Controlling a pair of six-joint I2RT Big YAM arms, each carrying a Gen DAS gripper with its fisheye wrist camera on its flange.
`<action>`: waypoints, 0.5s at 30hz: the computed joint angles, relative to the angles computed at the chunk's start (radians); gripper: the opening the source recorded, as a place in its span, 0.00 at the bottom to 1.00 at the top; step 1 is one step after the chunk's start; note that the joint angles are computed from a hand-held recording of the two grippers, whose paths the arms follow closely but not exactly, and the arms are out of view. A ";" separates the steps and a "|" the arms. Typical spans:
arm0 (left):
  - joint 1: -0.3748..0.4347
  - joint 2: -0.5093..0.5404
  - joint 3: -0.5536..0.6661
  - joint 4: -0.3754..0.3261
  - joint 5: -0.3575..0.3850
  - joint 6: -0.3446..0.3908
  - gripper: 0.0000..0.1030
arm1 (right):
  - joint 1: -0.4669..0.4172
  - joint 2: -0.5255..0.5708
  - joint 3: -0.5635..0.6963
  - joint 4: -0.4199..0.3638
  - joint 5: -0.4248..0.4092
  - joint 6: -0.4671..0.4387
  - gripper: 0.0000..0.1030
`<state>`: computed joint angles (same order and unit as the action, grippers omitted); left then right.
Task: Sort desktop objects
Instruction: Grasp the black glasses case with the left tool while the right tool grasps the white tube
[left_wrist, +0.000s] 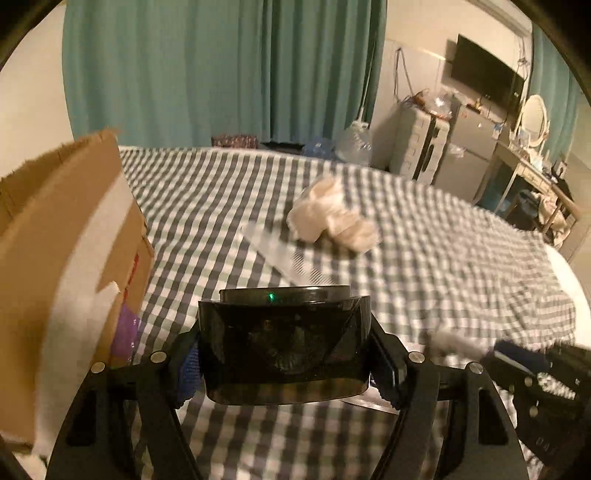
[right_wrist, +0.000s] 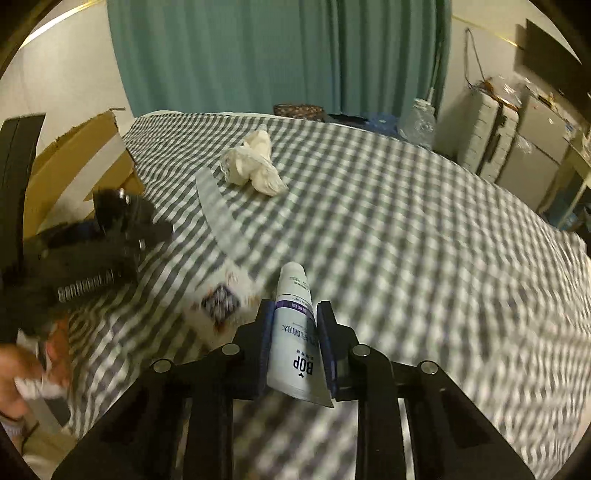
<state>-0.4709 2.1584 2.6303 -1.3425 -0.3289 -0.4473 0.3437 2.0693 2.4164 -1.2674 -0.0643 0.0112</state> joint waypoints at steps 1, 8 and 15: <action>-0.006 -0.002 0.011 -0.005 0.002 -0.009 0.74 | -0.006 -0.036 -0.046 0.006 0.004 0.007 0.20; -0.041 -0.080 -0.077 0.032 -0.004 -0.019 0.74 | -0.017 -0.198 -0.318 0.032 0.023 0.056 0.15; -0.040 -0.103 -0.138 0.049 0.003 -0.019 0.74 | -0.025 -0.179 -0.308 0.055 0.026 0.109 0.43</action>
